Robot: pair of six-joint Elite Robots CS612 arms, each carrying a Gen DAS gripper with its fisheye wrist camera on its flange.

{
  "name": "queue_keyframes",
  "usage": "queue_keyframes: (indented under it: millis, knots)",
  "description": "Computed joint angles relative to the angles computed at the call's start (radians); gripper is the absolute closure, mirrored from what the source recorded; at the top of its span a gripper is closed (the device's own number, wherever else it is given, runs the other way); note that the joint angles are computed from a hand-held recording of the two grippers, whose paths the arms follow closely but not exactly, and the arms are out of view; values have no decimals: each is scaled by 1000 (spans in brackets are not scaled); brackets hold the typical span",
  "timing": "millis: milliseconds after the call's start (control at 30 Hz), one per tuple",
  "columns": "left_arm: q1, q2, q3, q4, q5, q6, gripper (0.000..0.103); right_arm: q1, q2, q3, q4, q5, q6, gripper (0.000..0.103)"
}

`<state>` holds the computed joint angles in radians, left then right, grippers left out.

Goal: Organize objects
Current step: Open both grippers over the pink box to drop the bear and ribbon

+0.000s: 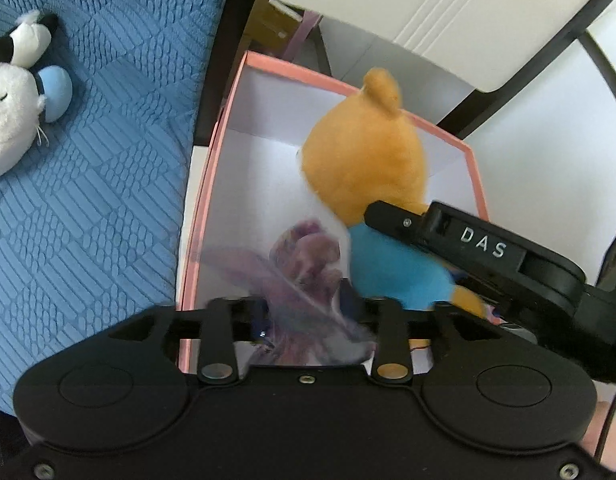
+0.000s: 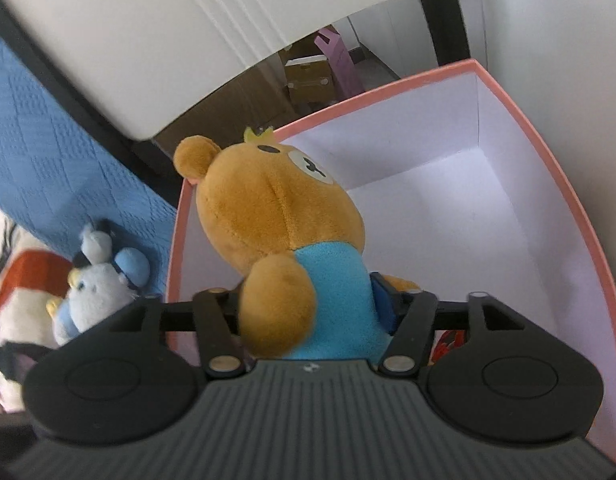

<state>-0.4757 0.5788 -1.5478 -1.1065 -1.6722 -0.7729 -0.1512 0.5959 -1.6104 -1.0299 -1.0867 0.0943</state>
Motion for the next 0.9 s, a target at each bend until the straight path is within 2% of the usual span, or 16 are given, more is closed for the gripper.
queue_keyframes:
  millis: [33, 67, 267, 433, 567, 900]
  knots:
    - [-1, 0, -5, -4, 5, 3, 51, -2, -1, -2, 1, 3, 9, 15]
    - [-1, -2, -10, -3, 11, 5, 43, -2, -3, -5, 1, 1, 12, 12]
    - [-3, -9, -50, 1, 44, 10, 21, -5, -17, -29, 12, -6, 6, 11]
    - [-5, -25, -86, 10, 88, 37, 16, -5, -34, -52, 20, 2, -22, 11]
    - [-11, -36, -116, 8, 123, 49, 7, -6, -44, -84, 28, 19, -44, 11]
    - [-28, -56, -211, 28, 170, 83, 6, -3, -61, -165, 39, 47, -27, 11]
